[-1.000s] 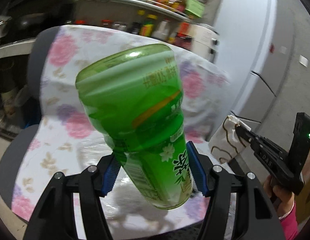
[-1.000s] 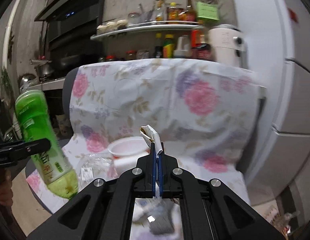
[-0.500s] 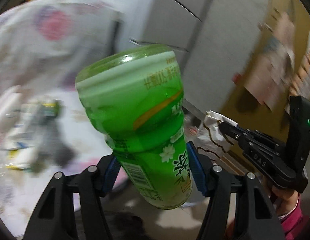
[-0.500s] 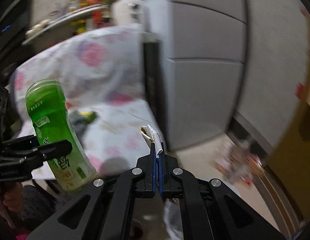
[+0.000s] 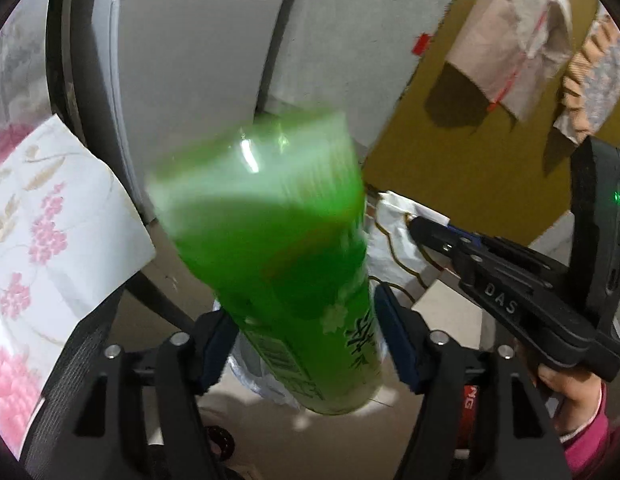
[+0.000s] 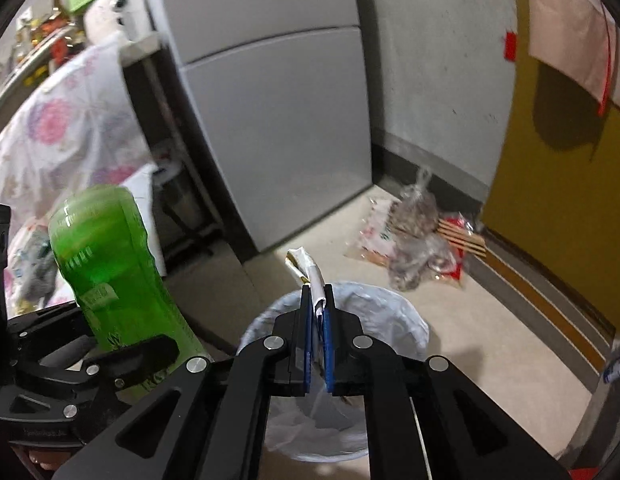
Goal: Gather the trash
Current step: 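Open both tools over the trash bin, dropping bottle and wrapper, then return to the chair and close the left tool on the clear plastic tray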
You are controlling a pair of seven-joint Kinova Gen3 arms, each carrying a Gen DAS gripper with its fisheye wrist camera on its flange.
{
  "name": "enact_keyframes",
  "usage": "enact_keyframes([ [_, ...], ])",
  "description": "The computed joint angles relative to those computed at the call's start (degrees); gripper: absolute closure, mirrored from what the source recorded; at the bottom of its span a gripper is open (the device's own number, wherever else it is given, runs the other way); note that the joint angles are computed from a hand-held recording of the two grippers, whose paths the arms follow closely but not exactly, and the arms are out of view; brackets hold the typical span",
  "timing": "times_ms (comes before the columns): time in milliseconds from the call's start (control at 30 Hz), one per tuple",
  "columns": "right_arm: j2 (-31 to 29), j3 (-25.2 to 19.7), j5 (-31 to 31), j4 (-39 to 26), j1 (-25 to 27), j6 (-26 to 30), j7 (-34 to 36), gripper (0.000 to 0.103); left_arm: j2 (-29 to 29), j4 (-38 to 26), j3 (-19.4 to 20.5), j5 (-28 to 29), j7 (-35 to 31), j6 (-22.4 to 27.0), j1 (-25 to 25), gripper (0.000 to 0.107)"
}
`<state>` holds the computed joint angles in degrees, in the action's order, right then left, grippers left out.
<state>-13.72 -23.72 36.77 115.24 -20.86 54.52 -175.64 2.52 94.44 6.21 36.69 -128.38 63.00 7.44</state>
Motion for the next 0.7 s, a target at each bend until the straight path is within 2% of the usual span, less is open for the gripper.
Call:
enact_keyframes([
  [33,0.07,0.65,-0.51,0.25,0.23,-0.33,0.03,0.083,0.43,0.08,-0.15,0.5,-0.17,0.25,-0.21,0.034],
  [67,-0.02,1.42,-1.09,0.49,0.39,-1.13,0.32,0.065,0.45,0.1,-0.12,0.09,0.36,-0.18,-0.16,0.031],
  [133,-0.33,1.34,-1.49,0.52,0.88,-0.5,0.24,0.052,0.05,0.49,-0.51,0.2,-0.7,-0.43,-0.75,0.028],
  [300,-1.78,-1.59,1.15,-1.36,1.09,4.84,-1.41,0.052,-2.16,0.93,-2.32,0.55,-1.61,-0.61,-2.75,0.028],
  [433,-3.06,-5.89,5.62,-4.64,0.89,8.66,-3.09,0.052,-5.79,1.27,-4.61,0.09,-1.81,-2.01,-4.47,0.028],
  [600,-2.03,-8.45,8.42,-9.54,-0.62,6.99,-2.2,0.052,-11.34,2.09,-10.13,-2.36,-3.04,-1.18,-8.16,0.028],
  [700,0.18,-8.26,8.8,-12.11,-3.04,2.73,-0.67,0.052,-13.81,2.45,-13.53,-4.9,-3.0,-0.29,-10.88,0.028],
])
